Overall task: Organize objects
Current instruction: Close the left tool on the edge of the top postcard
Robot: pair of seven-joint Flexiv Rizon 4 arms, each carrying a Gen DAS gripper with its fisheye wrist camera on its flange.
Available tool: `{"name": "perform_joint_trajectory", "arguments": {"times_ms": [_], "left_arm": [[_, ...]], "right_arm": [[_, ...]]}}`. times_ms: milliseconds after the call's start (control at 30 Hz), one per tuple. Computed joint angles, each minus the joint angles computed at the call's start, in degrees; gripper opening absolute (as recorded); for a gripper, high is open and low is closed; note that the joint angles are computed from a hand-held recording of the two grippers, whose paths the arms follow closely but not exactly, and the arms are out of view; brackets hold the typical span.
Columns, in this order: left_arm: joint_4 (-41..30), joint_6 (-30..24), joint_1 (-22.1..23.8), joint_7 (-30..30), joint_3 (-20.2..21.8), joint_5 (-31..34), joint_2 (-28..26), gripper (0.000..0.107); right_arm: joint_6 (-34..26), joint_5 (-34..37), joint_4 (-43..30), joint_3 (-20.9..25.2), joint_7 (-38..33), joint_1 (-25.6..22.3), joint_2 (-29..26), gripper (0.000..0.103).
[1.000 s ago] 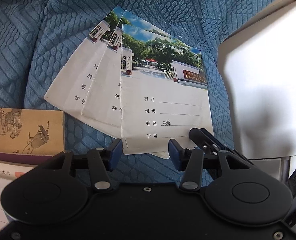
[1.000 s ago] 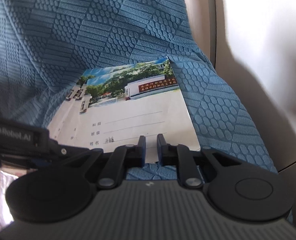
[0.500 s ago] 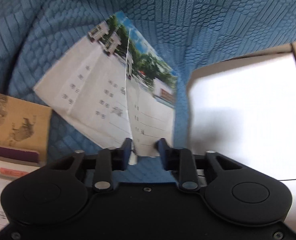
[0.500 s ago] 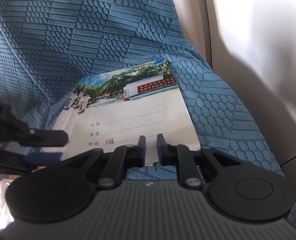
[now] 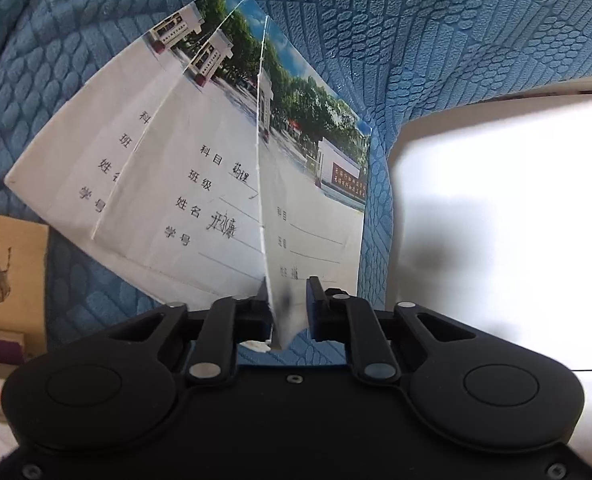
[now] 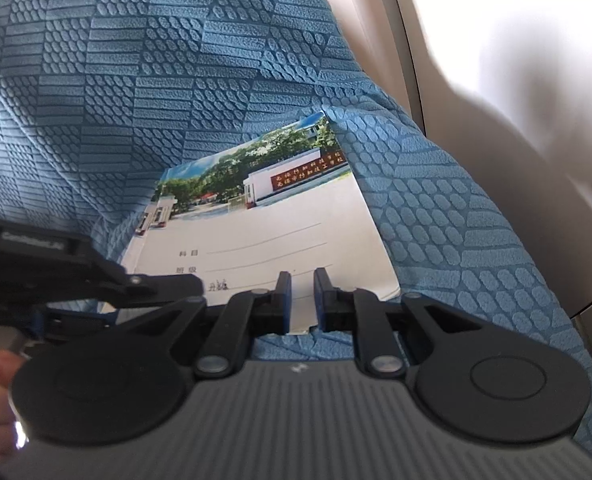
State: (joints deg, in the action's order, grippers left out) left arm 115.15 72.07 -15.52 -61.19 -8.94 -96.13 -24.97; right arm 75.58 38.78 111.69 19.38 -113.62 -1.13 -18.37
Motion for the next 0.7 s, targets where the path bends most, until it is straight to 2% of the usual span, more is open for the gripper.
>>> {"name": "perform_joint_trajectory", "arguments": {"times_ms": [100, 167, 267, 400, 500, 567, 600, 633, 700], "left_arm": [[-0.47, 1.23, -0.09, -2.03, -0.14, 2.55, -0.77, 0.003], [-0.79, 2.34, -0.3, -2.09, -0.37, 3.08, -0.88, 0.002], [-0.95, 3.06, -0.13, -2.86, -0.73, 3.52, -0.92, 0.002], [-0.74, 2.45, 0.68, -3.96, -0.8, 6.92, -0.91, 0.002], [-0.83, 1.68, 1.61, -4.67, -1.43, 7.4, -0.96, 0.001], [-0.82, 1.56, 1.83, -4.8, -1.67, 7.42, -0.85, 0.001], [-0.94, 1.55, 1.88, -4.62, -1.8, 7.25, -0.89, 0.001], [-0.7, 1.45, 1.93, -3.92, -1.97, 6.05, -0.45, 0.001], [-0.85, 1.3, 1.59, -2.47, -2.07, 3.08, -0.27, 0.001]], "right_arm": [[-2.44, 4.2, -1.69, 1.08, -1.07, -2.38, -0.39, 0.012], [-4.75, 6.8, -2.68, 0.95, -1.55, -3.42, -0.37, 0.011], [-8.53, 10.76, -3.65, -0.01, -1.18, -4.37, 0.43, 0.017], [-24.42, 23.02, -7.12, -0.99, -1.08, -10.27, 1.63, 0.017], [-32.13, 29.67, -7.0, -2.57, 1.1, -12.14, 2.48, 0.019], [-35.99, 32.03, -6.95, -3.91, 3.9, -12.16, 2.34, 0.039], [-37.55, 33.36, -6.95, -4.57, 4.97, -12.1, 2.04, 0.055], [-38.85, 34.78, -6.85, -5.18, 5.69, -12.01, 1.87, 0.062], [-40.58, 37.13, -6.75, -6.42, 7.12, -11.39, 1.35, 0.063]]}}
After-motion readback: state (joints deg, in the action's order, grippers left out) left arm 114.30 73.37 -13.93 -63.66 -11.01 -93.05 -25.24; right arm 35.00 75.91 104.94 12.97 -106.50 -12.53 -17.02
